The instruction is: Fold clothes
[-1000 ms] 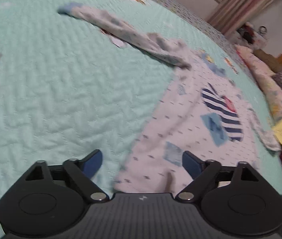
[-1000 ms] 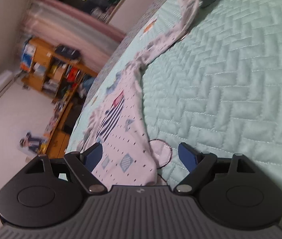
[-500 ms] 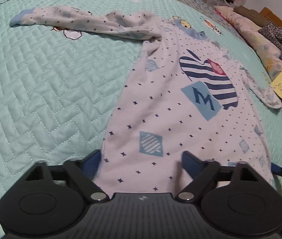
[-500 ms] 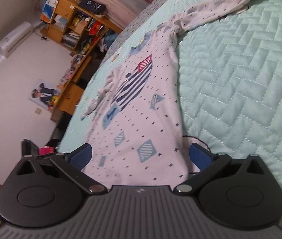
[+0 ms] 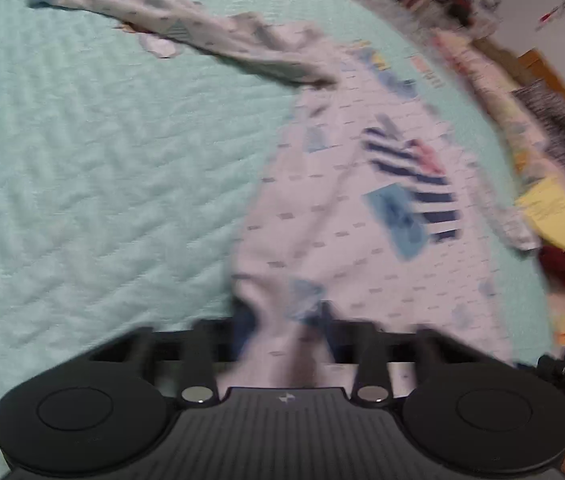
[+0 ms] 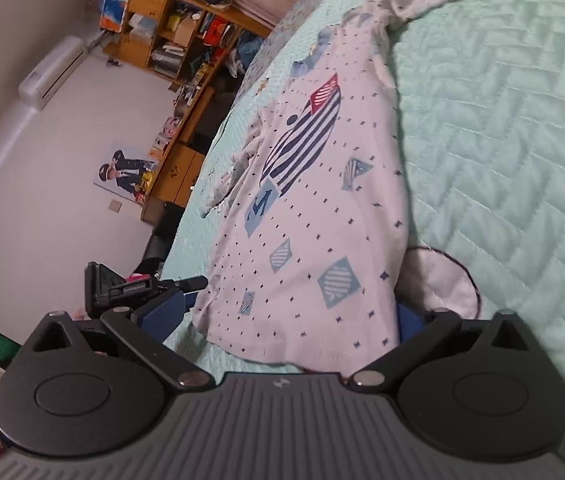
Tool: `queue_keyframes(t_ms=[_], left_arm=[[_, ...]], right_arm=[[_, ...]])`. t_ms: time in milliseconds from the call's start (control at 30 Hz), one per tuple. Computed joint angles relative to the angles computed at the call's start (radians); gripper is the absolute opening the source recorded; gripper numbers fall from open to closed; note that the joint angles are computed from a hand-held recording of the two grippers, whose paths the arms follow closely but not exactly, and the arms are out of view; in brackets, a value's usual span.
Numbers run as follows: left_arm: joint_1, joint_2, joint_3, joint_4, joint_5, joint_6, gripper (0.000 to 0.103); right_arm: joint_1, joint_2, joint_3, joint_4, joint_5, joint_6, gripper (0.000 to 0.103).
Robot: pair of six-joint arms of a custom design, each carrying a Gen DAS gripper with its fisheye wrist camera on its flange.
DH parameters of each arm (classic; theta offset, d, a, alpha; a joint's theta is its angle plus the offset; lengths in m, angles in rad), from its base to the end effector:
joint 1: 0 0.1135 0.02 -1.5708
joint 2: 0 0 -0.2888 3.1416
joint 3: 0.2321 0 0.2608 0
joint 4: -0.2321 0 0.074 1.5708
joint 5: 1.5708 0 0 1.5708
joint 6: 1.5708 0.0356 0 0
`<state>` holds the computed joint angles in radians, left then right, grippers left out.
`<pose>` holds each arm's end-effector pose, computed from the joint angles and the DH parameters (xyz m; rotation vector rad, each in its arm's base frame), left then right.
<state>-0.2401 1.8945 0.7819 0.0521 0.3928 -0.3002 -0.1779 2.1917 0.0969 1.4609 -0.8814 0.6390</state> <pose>0.3174 -0.0917 0.0929 0.0583 2.6728 -0.6978 0.1927 -0.0067 0.0414 0.3797 2.1577 1.2249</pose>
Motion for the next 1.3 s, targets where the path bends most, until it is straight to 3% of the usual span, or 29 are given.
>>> queue_keyframes(t_ms=[67, 100, 133, 167, 267, 367, 500, 667, 733, 867, 933, 1000, 1033, 1067, 1100, 1133, 1200, 1300], left_arm=[[0.028, 0.007, 0.007, -0.025, 0.036, 0.002, 0.007], [0.025, 0.003, 0.009, -0.036, 0.027, 0.011, 0.006], [0.020, -0.003, 0.010, -0.047, 0.014, 0.020, 0.005], [0.000, -0.015, 0.007, -0.053, -0.022, 0.030, 0.005], [-0.082, -0.059, 0.009, -0.092, -0.173, 0.044, 0.004], [-0.127, -0.103, 0.021, -0.150, -0.269, 0.039, 0.004], [-0.113, -0.180, -0.003, -0.172, -0.228, 0.036, 0.004], [-0.082, -0.126, 0.023, -0.176, -0.167, 0.038, 0.007], [-0.064, -0.087, 0.030, -0.169, -0.152, 0.026, 0.028], [0.004, -0.066, -0.019, -0.073, -0.040, -0.001, 0.047], [0.021, -0.054, -0.028, -0.043, 0.021, -0.009, 0.068], [0.026, -0.040, -0.031, -0.019, 0.064, -0.012, 0.076], [0.017, -0.037, -0.027, -0.020, 0.060, -0.009, 0.075], [0.007, -0.035, -0.021, -0.026, 0.050, -0.002, 0.073], [-0.001, -0.032, -0.015, -0.035, 0.041, 0.006, 0.057], [-0.003, -0.023, 0.000, -0.065, 0.035, 0.020, 0.013], [0.010, 0.002, 0.023, -0.107, 0.060, 0.028, 0.004], [-0.004, -0.030, 0.014, -0.126, -0.001, 0.042, 0.004]], right_arm=[[-0.016, 0.017, 0.017, -0.039, 0.002, -0.002, 0.040], [-0.025, 0.017, 0.018, -0.067, 0.011, -0.018, 0.031], [-0.035, 0.017, 0.020, -0.095, 0.021, -0.033, 0.013], [-0.032, 0.005, 0.015, -0.114, 0.040, -0.045, 0.005], [-0.008, -0.046, -0.007, -0.160, 0.106, -0.075, 0.004], [-0.010, -0.223, -0.024, -0.352, 0.153, -0.129, 0.004], [-0.111, -0.254, -0.038, -0.391, 0.037, -0.149, 0.004], [-0.107, -0.189, -0.030, -0.348, 0.038, -0.131, 0.004], [-0.108, -0.119, -0.029, -0.273, 0.024, -0.100, 0.018], [-0.131, 0.024, -0.040, -0.082, -0.036, -0.050, 0.043], [-0.134, 0.033, -0.041, -0.064, -0.057, -0.059, 0.048], [-0.113, 0.006, -0.032, -0.092, -0.046, -0.063, 0.049], [-0.096, -0.006, -0.026, -0.101, -0.034, -0.055, 0.047], [-0.080, -0.014, -0.021, -0.106, -0.021, -0.048, 0.038], [-0.064, -0.030, -0.014, -0.136, -0.003, -0.047, 0.029], [-0.049, -0.048, -0.006, -0.176, 0.016, -0.048, 0.006], [-0.031, -0.062, -0.006, -0.202, 0.048, -0.051, 0.004], [-0.029, -0.122, -0.019, -0.278, 0.060, -0.081, 0.004]])
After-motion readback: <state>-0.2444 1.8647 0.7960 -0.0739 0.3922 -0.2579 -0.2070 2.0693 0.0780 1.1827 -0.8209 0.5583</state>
